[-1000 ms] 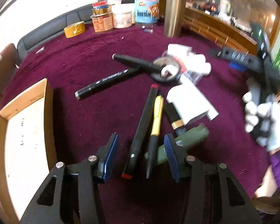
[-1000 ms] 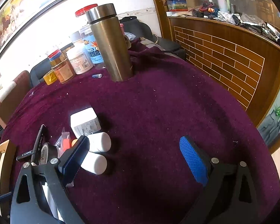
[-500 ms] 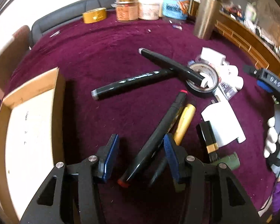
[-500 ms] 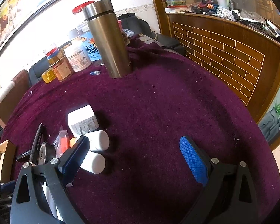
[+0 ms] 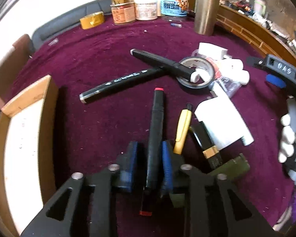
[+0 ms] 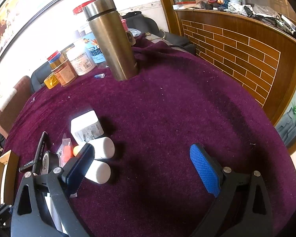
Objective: Organize rigid objects
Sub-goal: 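Move the left tool to the black red-capped marker in the pile, then close the left tool on the black marker while the right tool grasps another black marker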
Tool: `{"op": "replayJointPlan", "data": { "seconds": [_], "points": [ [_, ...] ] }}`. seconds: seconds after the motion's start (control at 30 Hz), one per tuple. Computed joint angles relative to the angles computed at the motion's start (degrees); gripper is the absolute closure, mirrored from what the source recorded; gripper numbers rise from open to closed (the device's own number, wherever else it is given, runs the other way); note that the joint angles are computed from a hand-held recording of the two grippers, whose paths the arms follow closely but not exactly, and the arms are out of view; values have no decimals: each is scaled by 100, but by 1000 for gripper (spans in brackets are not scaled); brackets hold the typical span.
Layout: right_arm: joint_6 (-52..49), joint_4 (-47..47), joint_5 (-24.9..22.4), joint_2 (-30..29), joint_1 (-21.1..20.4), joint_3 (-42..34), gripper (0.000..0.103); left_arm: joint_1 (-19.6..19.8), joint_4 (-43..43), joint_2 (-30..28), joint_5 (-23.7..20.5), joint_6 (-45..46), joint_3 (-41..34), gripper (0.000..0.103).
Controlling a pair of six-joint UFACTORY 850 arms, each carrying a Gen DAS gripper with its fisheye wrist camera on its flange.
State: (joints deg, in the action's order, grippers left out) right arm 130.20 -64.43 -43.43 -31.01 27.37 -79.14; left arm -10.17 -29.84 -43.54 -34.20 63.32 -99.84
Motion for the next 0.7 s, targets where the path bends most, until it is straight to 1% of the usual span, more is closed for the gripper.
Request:
{"op": "replayJointPlan", "data": {
  "seconds": [0.03,0.07,0.13,0.23,0.4,0.7],
  "points": [
    [8,8,6,0,2,0,5,-26,62,82,295,-11,150,65],
    [4,13,10,-2,1,-2,5,-47,76,159,527,26,288,64],
    [0,14,7,2,1,3,5,-76,35,244,813,75,457,62],
    [-22,39,11,-4,-5,-6,5,-93,-130,344,1127,171,668,61],
    [-22,88,34,-6,-16,-3,5,-48,-420,382,1184,168,764,61],
    [-18,129,59,3,-24,11,5,-35,-463,348,1135,138,716,59]
  ]
}}
